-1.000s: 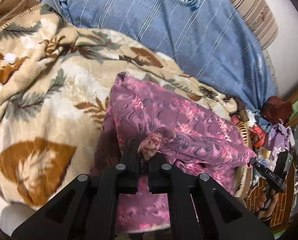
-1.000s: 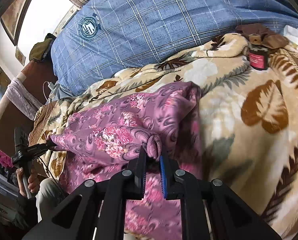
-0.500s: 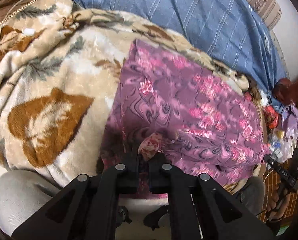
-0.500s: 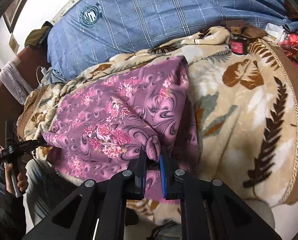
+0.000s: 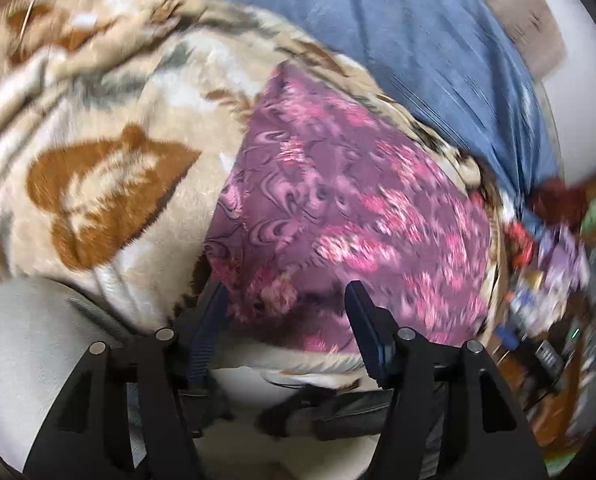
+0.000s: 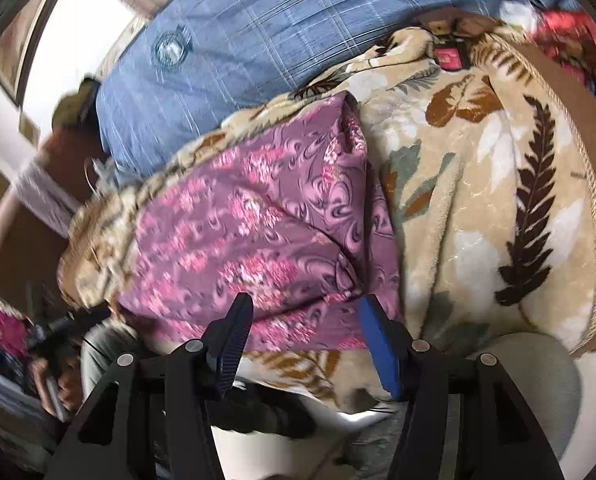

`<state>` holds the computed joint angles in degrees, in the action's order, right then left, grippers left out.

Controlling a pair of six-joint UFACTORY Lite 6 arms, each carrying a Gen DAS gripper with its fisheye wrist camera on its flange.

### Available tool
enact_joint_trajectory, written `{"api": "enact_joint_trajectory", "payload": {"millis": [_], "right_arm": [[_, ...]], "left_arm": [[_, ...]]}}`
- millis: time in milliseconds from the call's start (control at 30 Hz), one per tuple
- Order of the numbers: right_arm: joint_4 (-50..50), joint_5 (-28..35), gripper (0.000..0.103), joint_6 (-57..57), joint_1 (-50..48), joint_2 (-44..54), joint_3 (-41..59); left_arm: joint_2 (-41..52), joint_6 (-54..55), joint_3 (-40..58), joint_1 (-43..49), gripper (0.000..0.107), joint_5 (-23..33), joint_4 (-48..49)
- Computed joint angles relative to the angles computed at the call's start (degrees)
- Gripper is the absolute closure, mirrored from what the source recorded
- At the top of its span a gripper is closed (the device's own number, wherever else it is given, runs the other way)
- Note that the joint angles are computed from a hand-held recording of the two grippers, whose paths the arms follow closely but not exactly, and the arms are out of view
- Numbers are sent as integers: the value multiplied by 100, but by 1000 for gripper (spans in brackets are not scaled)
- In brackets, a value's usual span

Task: Fold small clothes
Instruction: 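Press the folded edge down with the left gripper, then open both grippers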

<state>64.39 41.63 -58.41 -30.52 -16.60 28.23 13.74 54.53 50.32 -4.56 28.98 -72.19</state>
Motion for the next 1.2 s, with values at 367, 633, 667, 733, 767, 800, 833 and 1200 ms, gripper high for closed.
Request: {"api": "enact_joint_trajectory", "payload": {"millis": [367,633,667,733,767,800,833,1200], "right_arm": [[821,-714,72,235,616,1918,635],[-97,-1042,93,1124,1072,1233,603],[-423,-994,94,1412,1080,911,568],[-934,-836,94,1835,1109,439,546],[-1225,-864,94,2099,1207,278,543],[-1506,-952,94,2391,1367,166,511],[-1666,-1033,94,2580,1507,145,474],[-2527,-1852,96,3558,2193,517,214]], "left_arm": [[1095,-277,398,13,48,663,-715],[323,-177,119,-251,100,80,-780],[-145,64,-107,-312,100,-65,-845],[-715,-55,-302,-504,101,-499,-481],[-775,-266,-274,-608,101,-696,-139],[-683,-295,-223,-641,101,-768,-36],[-506,-294,-171,-684,101,-884,-8],[675,-1779,263,-1419,99,-2064,1520]]}}
